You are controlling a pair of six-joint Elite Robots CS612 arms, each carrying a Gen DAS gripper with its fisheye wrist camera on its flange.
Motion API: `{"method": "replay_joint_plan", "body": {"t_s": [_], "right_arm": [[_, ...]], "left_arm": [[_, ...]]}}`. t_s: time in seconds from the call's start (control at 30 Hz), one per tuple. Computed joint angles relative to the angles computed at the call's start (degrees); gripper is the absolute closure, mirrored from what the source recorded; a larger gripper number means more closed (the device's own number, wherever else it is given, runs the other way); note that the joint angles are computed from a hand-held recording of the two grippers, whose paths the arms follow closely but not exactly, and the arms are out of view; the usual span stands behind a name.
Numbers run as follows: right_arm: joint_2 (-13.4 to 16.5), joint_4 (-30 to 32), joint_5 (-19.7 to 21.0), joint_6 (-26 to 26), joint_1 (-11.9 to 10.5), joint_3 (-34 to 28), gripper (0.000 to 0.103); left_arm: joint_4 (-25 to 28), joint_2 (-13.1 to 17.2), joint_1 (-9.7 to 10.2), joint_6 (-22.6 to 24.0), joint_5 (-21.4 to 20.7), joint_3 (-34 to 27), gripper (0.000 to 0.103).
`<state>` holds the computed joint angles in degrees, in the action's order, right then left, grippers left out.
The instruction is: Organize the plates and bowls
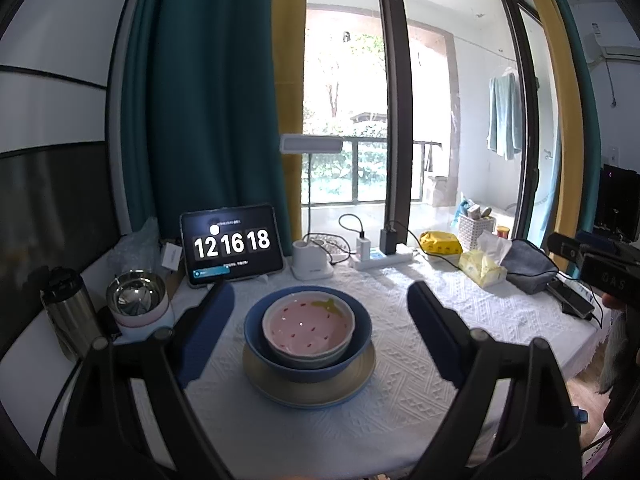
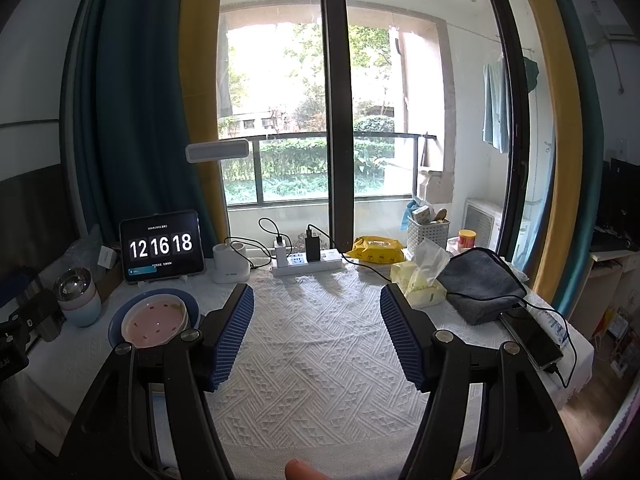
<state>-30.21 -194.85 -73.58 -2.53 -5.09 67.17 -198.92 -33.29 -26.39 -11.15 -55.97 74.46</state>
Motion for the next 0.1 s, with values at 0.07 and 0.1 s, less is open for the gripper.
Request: {"method": "replay_joint_plan", "body": {"t_s": [0.07, 0.1], "right_arm": [[0.1, 0.1, 0.2, 0.0, 0.0, 0.0, 0.034], [0.2, 0.2, 0.3, 0.0, 0.0, -0.1, 0.034]], "left_arm": [[0.2, 0.0, 0.01, -0.3, 0.1, 0.0, 0.014], [0.7, 0.0, 0.10, -0.7, 0.2, -0.1, 0.014]]}}
